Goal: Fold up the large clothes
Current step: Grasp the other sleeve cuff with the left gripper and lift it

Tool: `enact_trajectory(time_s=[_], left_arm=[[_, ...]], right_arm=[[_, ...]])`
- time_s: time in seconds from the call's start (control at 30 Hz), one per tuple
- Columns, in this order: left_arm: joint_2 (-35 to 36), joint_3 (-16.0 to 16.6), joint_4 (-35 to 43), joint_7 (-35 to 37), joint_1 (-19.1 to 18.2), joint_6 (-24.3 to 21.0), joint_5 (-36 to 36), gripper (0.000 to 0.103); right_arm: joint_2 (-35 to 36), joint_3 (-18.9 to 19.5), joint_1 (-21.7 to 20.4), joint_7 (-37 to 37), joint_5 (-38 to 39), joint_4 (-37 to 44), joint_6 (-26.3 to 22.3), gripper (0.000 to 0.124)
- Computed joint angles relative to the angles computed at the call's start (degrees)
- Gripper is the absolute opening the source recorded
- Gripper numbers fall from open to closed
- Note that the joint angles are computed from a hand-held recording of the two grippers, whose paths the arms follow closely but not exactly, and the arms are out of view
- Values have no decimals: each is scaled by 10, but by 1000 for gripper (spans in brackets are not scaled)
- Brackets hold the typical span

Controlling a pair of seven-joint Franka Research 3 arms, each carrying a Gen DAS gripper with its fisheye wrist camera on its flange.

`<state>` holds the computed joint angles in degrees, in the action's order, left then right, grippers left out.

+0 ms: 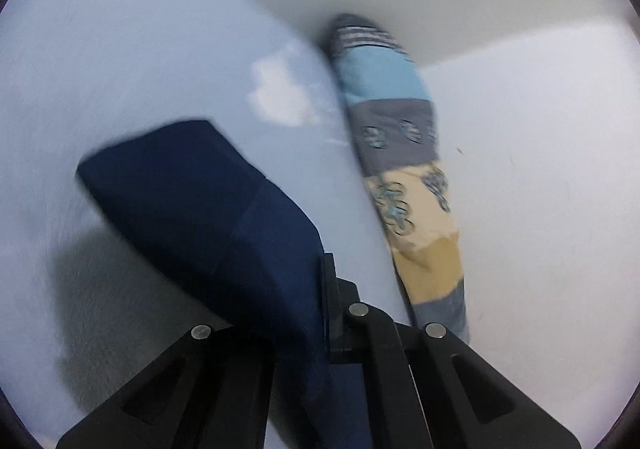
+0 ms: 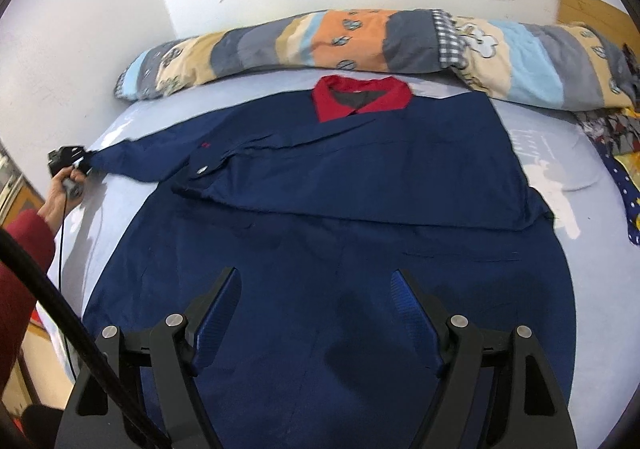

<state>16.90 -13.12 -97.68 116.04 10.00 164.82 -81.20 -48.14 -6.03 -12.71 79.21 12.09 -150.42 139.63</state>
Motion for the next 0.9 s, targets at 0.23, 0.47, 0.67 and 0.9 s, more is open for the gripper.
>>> enact_trajectory(time_s=[0.23, 0.47, 0.67, 0.9], left_arm=[[-73, 5, 2, -47, -37, -12, 158, 2], [-102, 8, 84, -215, -110, -40, 389, 2], [-95, -15, 159, -342, -193, -64, 589, 2], [3, -17, 289, -519, -364, -134, 920, 2]], right_arm=[[-15, -17, -30, 26, 10, 7, 24, 82], [-50, -35, -61, 40, 13, 15, 45, 82], [-84, -60, -85, 38, 26, 22, 53, 82], [-111, -83, -111, 36, 40, 30, 58, 82]])
